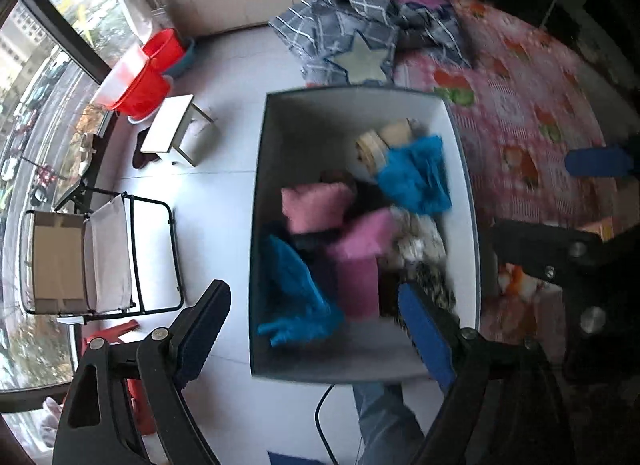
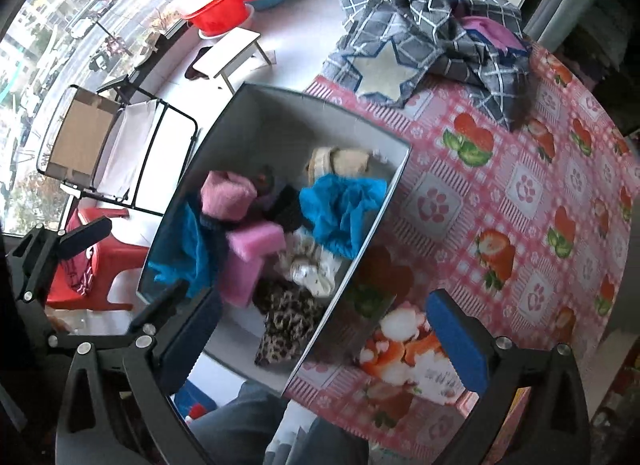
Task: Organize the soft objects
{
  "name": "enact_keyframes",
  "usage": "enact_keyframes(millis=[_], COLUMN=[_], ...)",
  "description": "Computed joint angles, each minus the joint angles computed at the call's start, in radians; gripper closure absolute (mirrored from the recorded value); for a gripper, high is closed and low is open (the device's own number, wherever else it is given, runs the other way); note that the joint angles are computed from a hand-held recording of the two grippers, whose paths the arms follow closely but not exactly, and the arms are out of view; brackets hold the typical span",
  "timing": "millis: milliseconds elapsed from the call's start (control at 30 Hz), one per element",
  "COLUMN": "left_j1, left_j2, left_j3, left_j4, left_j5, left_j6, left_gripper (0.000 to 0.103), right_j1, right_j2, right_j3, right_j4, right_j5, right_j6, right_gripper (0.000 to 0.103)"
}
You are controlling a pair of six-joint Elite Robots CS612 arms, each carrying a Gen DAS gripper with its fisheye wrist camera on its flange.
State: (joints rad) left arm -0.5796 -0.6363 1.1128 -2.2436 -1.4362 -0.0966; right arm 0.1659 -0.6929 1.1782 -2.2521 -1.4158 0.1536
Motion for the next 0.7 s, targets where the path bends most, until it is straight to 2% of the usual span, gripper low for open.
enact_keyframes(millis=[267, 700], left_j1=[0.007, 0.014], left_j2=[-0.019, -0.032], left_j3=[0.029, 0.045], left_j4=[0.012, 0.017], left_j5=[-0.041, -0.055], left_j6=[-0.026, -0.035], left_gripper=[0.015, 0.015], right_j1=[0.005, 0.018], right_j2=[-0.026, -0.032], right_j3=[0.051, 0.066], right_j4=[-0.013, -0.030], right_j5=[-0.014, -0.003], right_j6=[0.049, 0.066], right_gripper=[0.000, 0.000])
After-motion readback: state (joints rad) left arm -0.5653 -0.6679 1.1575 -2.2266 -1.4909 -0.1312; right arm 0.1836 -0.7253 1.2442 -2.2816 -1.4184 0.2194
